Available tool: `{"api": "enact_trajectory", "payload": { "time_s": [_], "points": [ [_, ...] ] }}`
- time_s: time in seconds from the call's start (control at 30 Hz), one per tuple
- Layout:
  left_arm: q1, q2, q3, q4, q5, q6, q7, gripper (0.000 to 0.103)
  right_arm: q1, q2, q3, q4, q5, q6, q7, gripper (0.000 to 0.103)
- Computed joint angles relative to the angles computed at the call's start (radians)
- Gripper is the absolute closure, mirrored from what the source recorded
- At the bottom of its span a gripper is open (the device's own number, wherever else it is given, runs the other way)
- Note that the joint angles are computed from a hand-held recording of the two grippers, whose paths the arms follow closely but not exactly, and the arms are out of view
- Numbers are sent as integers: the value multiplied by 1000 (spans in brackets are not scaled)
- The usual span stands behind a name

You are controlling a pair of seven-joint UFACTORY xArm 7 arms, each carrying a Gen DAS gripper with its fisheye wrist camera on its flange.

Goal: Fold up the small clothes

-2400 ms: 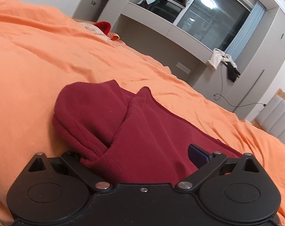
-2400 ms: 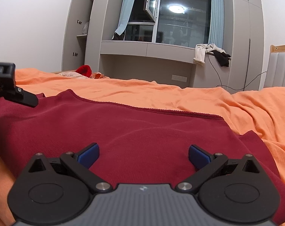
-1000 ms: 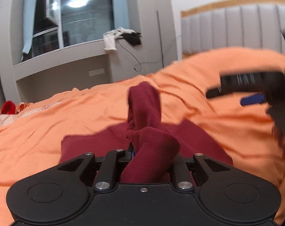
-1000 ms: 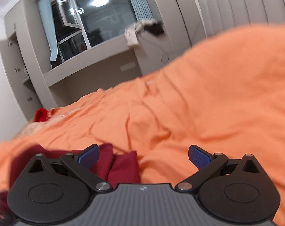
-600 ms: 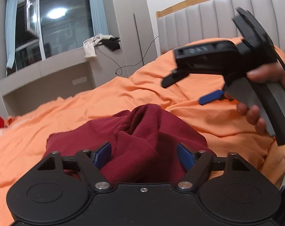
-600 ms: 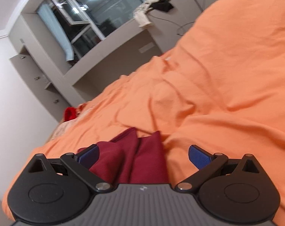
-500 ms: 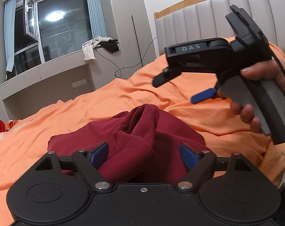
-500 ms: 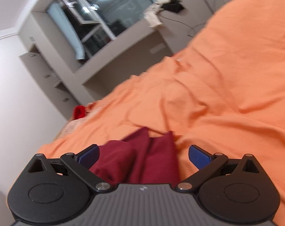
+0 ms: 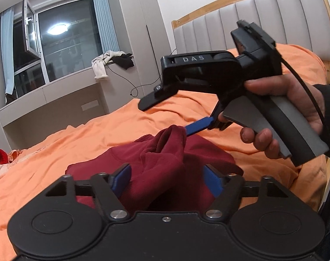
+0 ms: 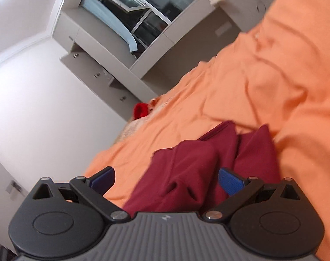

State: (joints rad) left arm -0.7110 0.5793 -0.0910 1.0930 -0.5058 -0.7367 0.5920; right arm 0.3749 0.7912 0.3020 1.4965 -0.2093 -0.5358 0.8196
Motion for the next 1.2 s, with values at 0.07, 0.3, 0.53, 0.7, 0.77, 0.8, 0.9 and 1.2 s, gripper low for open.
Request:
{"api": "enact_trajectory", "payload": {
  "time_s": [0.07,0.3,0.53,0.7,0.77,0.8,0.9,1.2],
  "points": [
    [0,-3,3,-3,0,12,6,37,-16,19,20,41,-22,56,14,0],
    [-6,-13,14,-16,-13,41,34,53,-20,106,55,182,7,197,-12,3],
    [5,-11,6,-25,14,31,10,64,138,91,-128,212,196,261,-78,55],
    [23,-10,-10,-41,51,2,-31,78,203,74,-202,182,276,208,-131,88],
    [39,-14,-21,-48,73,-6,-64,80,225,52,-229,151,309,170,-157,92],
    [49,-17,-25,-53,86,-10,-82,81,234,41,-238,134,325,149,-172,94],
    [59,-23,-31,-57,118,-17,-116,82,250,1,-251,74,372,87,-221,94],
    [46,2,-40,-19,183,2,-141,83,206,-97,-206,-97,470,-35,-299,94]
  ]
}}
